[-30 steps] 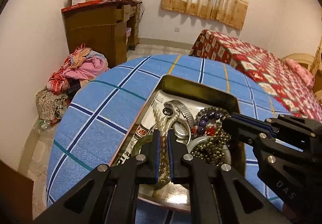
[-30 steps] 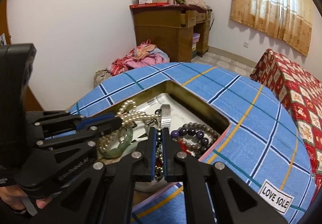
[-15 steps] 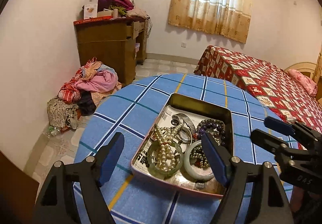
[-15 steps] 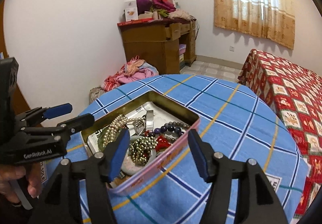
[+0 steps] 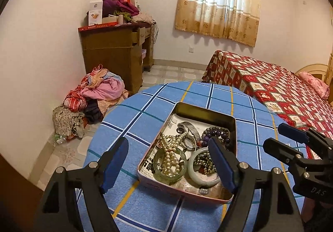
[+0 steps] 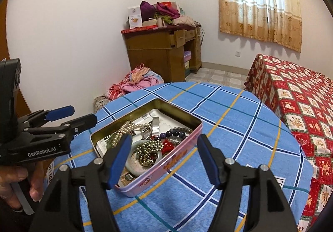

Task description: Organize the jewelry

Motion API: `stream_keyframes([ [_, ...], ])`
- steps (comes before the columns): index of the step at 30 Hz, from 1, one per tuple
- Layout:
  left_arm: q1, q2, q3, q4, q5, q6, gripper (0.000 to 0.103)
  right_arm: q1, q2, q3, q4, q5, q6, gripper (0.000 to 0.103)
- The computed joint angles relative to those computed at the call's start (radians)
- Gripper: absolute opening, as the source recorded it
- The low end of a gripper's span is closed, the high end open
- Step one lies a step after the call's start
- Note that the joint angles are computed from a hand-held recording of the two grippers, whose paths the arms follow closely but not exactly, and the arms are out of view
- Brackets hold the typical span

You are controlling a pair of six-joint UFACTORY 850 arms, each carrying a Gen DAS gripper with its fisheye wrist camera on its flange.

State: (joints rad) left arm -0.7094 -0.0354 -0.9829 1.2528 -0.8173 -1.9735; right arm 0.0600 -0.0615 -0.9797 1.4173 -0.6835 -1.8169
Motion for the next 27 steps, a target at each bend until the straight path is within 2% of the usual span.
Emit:
stream_keyframes([
  [27,-0.005,0.002,-0.006,-0.002,-0.007,0.001,0.079,0.006,0.018,0.007,-0.004,0.001,0.01,0.07],
])
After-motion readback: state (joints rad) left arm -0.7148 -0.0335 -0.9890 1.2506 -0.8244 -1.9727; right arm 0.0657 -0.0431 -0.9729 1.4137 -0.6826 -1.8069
